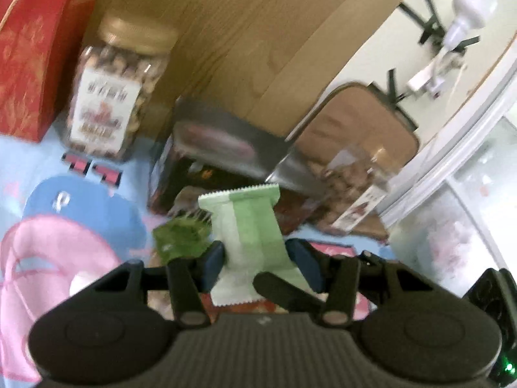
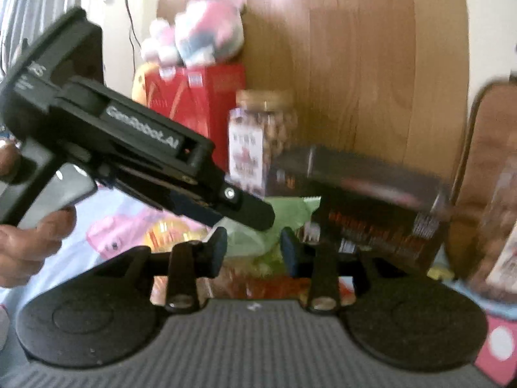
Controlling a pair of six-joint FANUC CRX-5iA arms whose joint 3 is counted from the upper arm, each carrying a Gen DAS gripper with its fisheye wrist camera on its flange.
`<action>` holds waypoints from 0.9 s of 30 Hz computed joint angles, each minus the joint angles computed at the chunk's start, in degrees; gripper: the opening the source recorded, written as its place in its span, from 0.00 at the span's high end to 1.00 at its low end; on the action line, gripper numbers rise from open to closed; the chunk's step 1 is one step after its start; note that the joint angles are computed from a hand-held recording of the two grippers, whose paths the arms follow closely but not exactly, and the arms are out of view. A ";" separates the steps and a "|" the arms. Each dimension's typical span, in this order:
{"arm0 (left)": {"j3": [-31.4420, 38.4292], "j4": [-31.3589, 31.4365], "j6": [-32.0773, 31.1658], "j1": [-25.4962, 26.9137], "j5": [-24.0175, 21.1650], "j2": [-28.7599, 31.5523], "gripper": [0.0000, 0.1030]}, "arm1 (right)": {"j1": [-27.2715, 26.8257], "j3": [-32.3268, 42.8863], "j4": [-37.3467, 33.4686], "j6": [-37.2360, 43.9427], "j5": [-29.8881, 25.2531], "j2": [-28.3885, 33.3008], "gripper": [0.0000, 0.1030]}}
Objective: Organize snacks
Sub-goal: 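Carry the light green packet into the black box and release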
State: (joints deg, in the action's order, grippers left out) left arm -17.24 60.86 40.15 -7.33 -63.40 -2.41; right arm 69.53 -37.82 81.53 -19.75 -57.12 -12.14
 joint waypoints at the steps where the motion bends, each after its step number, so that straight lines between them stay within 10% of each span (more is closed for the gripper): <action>1: 0.76 0.44 -0.41 -0.69 0.75 0.21 0.53 | -0.23 0.28 0.85 0.23 -0.96 0.05 0.62; 14: 16.27 -3.64 4.76 -7.79 8.80 13.51 0.48 | -17.28 2.77 1.22 0.24 10.28 0.87 0.48; 23: 3.70 6.75 -9.42 -1.52 7.39 4.50 0.42 | -12.16 -3.91 4.37 -10.93 4.95 -6.04 0.48; 27: 3.47 -0.40 -5.27 2.14 3.89 3.57 0.40 | -8.45 -3.60 -1.68 -6.93 9.54 -6.59 0.54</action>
